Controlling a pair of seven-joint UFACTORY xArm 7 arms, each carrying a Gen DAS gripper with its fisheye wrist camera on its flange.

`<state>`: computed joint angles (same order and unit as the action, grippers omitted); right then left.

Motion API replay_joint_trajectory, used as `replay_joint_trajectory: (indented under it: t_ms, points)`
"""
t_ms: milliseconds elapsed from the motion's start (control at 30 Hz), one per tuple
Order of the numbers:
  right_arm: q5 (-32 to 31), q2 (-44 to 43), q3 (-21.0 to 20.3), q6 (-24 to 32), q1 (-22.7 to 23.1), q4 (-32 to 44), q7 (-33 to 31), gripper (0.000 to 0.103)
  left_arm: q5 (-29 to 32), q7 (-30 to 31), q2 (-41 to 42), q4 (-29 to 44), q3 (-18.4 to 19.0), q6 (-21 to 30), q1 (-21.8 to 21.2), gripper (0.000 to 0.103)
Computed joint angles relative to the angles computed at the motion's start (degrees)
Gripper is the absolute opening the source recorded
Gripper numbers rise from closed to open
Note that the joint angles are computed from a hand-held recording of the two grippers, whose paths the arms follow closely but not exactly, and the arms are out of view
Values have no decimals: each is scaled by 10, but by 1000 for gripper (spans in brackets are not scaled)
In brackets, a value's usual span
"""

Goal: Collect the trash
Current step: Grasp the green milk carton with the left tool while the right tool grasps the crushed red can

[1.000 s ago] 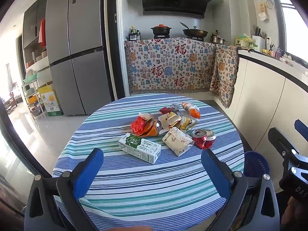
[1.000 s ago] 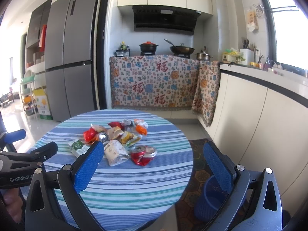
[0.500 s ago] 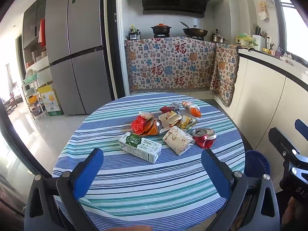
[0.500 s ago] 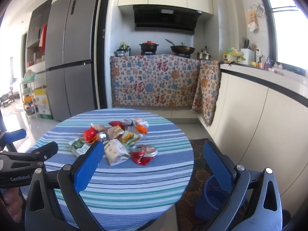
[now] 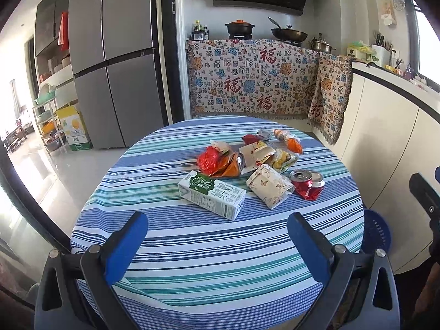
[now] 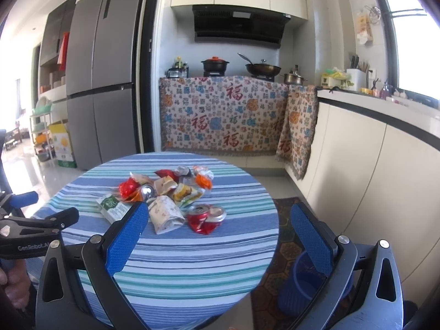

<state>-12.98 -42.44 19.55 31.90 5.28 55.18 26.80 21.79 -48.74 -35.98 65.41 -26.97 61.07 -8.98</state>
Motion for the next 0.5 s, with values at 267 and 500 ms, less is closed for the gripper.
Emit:
replay_joint_trajectory:
  t_ms: [267,500]
  points:
    - [19,22,-25,-5,17,-27,-9,103,-27,-6,18,-46,27,-48,-10,103]
    - [27,33,-35,-8,30,-46,-21,103,49,-56,170,49,3,-11,13,103]
